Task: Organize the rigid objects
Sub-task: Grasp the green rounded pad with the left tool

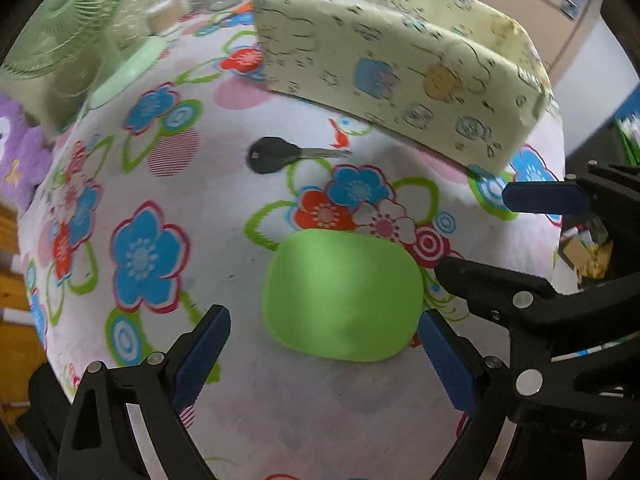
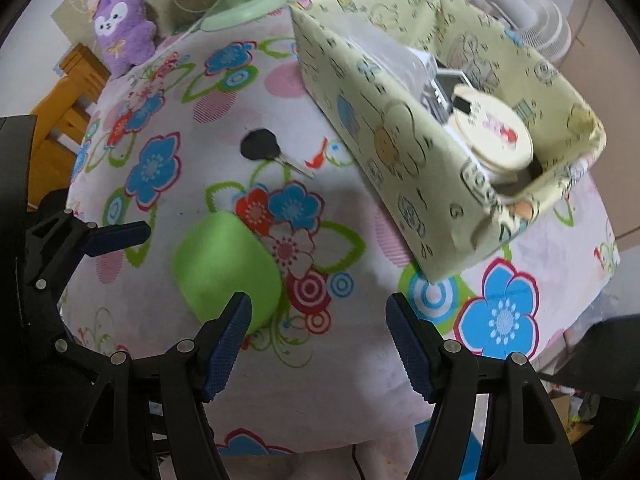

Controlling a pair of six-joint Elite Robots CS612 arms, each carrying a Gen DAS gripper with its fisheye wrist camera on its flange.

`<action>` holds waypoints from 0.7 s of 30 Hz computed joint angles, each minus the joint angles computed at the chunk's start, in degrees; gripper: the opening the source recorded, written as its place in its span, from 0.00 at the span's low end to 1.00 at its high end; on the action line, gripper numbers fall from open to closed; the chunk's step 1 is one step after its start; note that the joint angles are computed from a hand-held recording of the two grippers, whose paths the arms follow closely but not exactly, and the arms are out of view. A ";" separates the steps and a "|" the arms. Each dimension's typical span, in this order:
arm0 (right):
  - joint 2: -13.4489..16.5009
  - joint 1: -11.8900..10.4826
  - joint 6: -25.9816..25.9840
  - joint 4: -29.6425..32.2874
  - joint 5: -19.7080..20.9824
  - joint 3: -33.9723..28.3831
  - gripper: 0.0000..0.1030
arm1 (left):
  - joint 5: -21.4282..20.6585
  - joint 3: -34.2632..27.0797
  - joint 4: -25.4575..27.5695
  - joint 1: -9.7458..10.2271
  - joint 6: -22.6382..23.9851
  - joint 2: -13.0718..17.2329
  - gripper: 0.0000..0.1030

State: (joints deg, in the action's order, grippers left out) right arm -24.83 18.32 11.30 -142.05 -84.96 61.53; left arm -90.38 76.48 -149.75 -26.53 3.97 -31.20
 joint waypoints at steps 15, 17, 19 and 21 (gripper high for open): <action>0.98 -0.35 1.48 3.00 0.52 -0.64 0.71 | -3.14 -3.15 0.92 0.37 7.41 2.65 0.93; 1.19 -0.37 1.78 3.35 0.46 -0.92 0.71 | -3.74 -3.80 1.32 0.43 7.81 3.10 0.93; 1.32 -0.39 1.98 3.81 0.28 -1.16 0.71 | -3.66 -3.98 0.78 0.40 8.15 3.36 0.94; 1.53 -0.42 2.20 4.41 0.33 -1.59 0.71 | -3.42 -4.29 0.16 0.40 8.63 3.73 0.95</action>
